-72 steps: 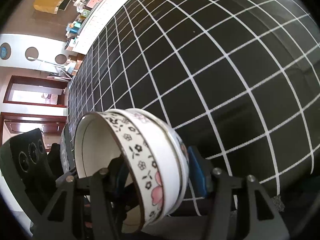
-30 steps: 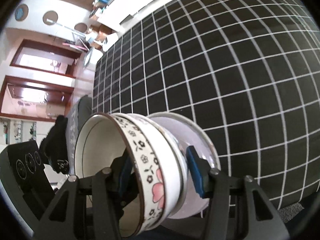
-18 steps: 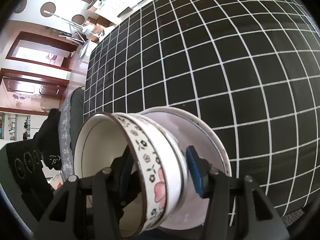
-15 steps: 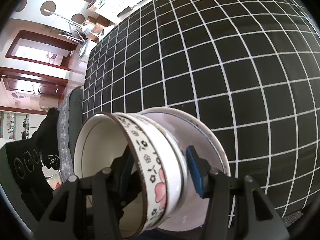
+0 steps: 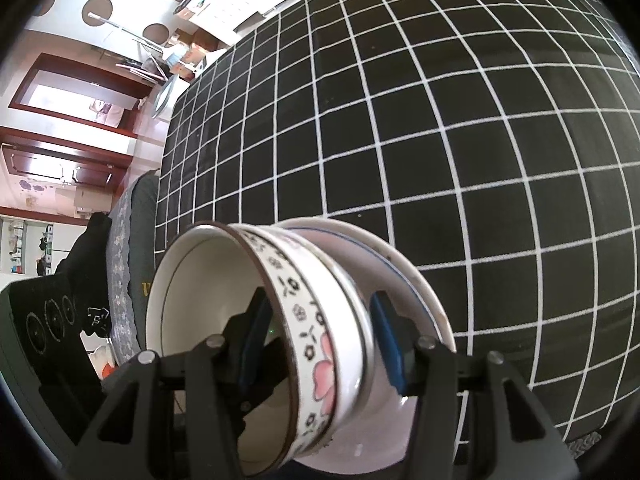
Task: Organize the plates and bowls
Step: 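Carry the bowl stack over the plate stack and lower it onto the plates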
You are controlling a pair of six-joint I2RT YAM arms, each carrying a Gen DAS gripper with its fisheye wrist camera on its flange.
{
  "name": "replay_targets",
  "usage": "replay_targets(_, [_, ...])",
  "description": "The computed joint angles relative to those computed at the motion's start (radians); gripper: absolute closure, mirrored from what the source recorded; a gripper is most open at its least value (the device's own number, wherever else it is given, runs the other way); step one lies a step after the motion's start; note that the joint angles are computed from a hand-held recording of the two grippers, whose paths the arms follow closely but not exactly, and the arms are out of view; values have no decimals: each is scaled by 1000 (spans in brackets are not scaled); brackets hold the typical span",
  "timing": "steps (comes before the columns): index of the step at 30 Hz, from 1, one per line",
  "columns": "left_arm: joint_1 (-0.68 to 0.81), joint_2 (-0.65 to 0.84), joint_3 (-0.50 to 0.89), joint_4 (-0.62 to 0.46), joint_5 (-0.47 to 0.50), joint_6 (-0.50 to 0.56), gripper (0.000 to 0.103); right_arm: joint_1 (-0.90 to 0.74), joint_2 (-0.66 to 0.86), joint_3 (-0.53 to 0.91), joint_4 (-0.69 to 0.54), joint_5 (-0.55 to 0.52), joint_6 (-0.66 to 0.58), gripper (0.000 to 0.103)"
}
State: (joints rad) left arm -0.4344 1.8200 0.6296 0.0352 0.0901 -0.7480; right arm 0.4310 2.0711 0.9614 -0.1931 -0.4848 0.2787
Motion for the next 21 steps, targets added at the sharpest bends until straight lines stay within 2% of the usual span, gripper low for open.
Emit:
replay_targets(5, [27,-12,-69,82,36,-7,36,8,-18,-13,8,21,-33,49])
replay_targets(7, [-6,-42,-71,41,-45,10,36,6,-22,-18,19,29,-34,50])
replay_targets(9, [-24,-64,-69,14,-82,27,36,7,-39,-29,34,51,-41,50])
replay_targets(21, [-19,-227,-138,-60,-125,1,36,-33,-153,-115,75,52,-59,50])
